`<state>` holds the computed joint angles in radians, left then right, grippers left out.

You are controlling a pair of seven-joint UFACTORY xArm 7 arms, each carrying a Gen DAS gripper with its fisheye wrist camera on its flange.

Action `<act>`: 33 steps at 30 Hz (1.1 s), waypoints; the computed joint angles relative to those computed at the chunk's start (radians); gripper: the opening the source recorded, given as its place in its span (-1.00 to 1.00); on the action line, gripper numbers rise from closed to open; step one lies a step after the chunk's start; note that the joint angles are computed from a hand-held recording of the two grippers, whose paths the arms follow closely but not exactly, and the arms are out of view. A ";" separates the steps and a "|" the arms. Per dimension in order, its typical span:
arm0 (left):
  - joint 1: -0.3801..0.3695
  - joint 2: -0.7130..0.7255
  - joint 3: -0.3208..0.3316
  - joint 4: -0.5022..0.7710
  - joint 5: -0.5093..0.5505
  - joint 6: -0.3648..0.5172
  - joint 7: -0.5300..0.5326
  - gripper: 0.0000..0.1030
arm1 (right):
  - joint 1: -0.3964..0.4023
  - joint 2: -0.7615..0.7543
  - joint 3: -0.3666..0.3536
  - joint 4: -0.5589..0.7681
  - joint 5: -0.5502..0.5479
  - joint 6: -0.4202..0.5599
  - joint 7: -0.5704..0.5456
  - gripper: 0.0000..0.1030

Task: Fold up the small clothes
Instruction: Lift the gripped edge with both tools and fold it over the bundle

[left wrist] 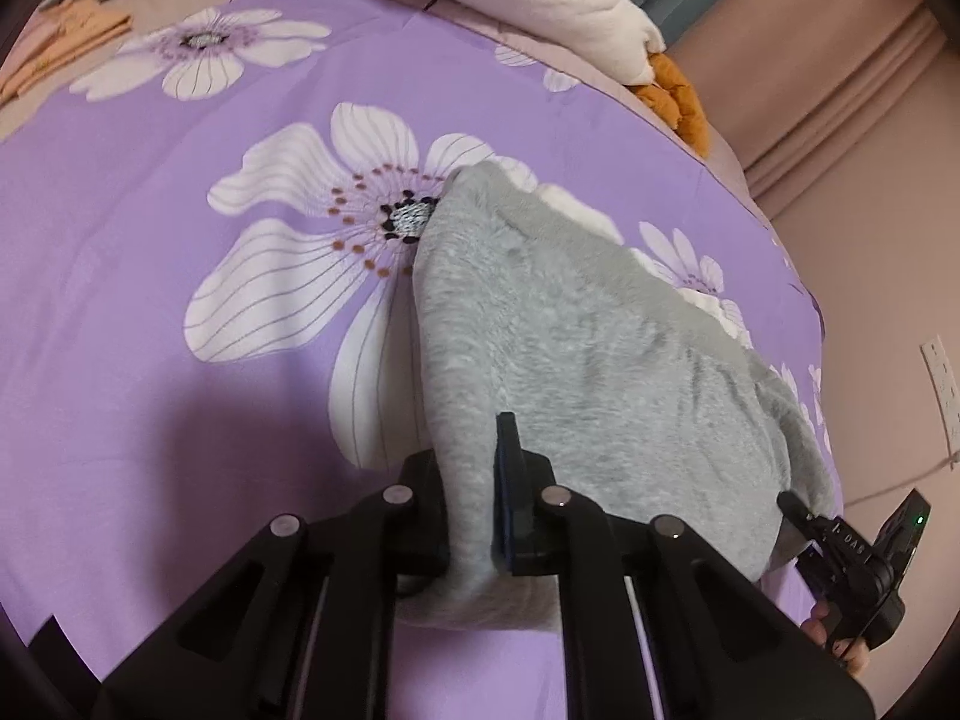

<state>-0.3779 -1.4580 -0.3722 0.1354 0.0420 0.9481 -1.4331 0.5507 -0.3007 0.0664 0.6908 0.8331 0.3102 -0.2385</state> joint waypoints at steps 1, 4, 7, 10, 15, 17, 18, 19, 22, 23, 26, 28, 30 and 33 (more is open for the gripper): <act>-0.004 0.000 0.000 0.011 0.001 0.010 0.005 -0.80 | 0.002 -0.007 -0.001 0.000 0.002 -0.002 -0.004 -0.53; -0.023 0.000 -0.018 0.056 -0.001 0.050 0.020 -0.80 | 0.022 -0.052 -0.019 -0.010 0.031 0.008 -0.035 -0.54; -0.055 -0.008 -0.048 0.094 -0.023 0.109 0.022 -0.80 | -0.005 -0.109 0.003 -0.037 -0.042 0.030 0.016 -0.54; -0.094 -0.025 -0.083 0.112 -0.063 0.169 -0.003 -0.80 | -0.007 -0.168 -0.006 -0.072 -0.091 0.062 0.057 -0.54; -0.150 -0.027 -0.137 0.145 -0.119 0.247 -0.052 -0.79 | -0.015 -0.270 -0.015 -0.141 -0.170 0.112 0.115 -0.54; -0.168 -0.026 -0.156 0.155 -0.136 0.268 -0.073 -0.79 | -0.024 -0.303 -0.012 -0.162 -0.209 0.133 0.149 -0.54; -0.178 -0.023 -0.166 0.160 -0.144 0.278 -0.082 -0.79 | -0.024 -0.322 -0.014 -0.174 -0.220 0.140 0.163 -0.54; -0.183 -0.016 -0.173 0.166 -0.148 0.285 -0.090 -0.79 | -0.024 -0.335 -0.014 -0.183 -0.230 0.143 0.177 -0.54; -0.199 0.012 -0.188 0.176 -0.151 0.311 -0.099 -0.78 | -0.022 -0.361 -0.016 -0.207 -0.262 0.144 0.209 -0.54; -0.203 0.020 -0.188 0.174 -0.152 0.317 -0.102 -0.78 | -0.025 -0.358 -0.012 -0.212 -0.276 0.141 0.221 -0.54; -0.224 0.029 -0.182 0.154 -0.162 0.321 -0.117 -0.74 | -0.045 -0.334 0.008 -0.213 -0.329 0.137 0.272 -0.54; -0.230 0.050 -0.181 0.153 -0.158 0.328 -0.122 -0.67 | -0.045 -0.318 0.006 -0.216 -0.349 0.133 0.292 -0.54; -0.236 0.068 -0.178 0.152 -0.153 0.332 -0.126 -0.59 | -0.045 -0.310 0.003 -0.220 -0.365 0.133 0.306 -0.54; -0.242 0.087 -0.173 0.157 -0.144 0.346 -0.134 -0.40 | -0.042 -0.298 -0.004 -0.224 -0.379 0.135 0.318 -0.54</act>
